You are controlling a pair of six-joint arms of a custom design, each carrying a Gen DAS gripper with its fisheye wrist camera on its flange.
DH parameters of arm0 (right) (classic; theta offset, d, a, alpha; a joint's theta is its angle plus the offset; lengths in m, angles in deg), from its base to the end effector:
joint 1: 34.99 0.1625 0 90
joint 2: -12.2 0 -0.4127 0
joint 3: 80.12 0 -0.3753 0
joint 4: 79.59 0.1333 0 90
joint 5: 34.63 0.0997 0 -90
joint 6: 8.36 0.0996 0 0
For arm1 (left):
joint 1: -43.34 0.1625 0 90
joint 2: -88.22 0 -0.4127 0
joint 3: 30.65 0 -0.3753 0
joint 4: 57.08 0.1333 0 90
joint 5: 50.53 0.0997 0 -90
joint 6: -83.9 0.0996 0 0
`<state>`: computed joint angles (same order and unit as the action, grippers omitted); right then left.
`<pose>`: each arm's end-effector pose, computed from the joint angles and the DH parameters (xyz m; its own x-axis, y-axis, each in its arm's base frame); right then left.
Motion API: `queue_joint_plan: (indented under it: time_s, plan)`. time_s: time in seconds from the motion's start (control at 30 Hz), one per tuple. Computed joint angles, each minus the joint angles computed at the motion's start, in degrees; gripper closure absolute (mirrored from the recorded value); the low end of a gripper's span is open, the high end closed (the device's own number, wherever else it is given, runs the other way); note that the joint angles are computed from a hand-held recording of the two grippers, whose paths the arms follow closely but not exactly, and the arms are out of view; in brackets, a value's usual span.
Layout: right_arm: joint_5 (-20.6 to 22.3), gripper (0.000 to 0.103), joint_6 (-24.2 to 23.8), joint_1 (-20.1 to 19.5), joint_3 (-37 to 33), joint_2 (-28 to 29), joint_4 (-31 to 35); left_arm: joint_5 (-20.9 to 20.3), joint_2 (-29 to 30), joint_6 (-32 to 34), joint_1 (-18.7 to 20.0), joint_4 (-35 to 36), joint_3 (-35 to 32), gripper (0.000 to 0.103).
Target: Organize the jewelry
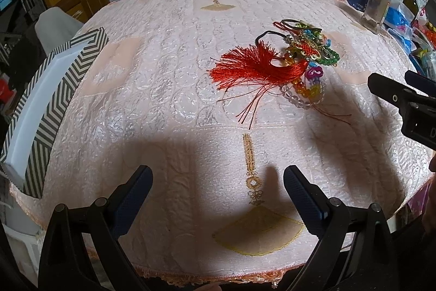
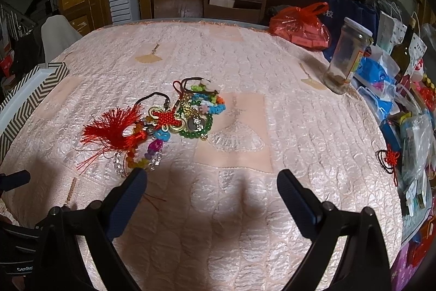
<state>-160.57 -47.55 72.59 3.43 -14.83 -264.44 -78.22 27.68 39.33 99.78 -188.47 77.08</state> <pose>0.2836 -0.6474 0.0356 -0.5337 -0.3931 0.7487 -0.7408 0.6443 -0.1897 -0.1209 -0.5829 0.1904 -0.6266 -0.3457 -0.6985 0.1548 0.8232 -0.5462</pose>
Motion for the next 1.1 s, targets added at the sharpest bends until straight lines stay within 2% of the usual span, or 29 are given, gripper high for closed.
queue_joint_plan:
  time_s: [1.1]
  plan:
    - [-0.6, 0.005, 0.1, 0.0, -0.4, 0.5, -0.1, -0.4, 0.3, 0.5, 0.4, -1.0, 0.4, 0.006]
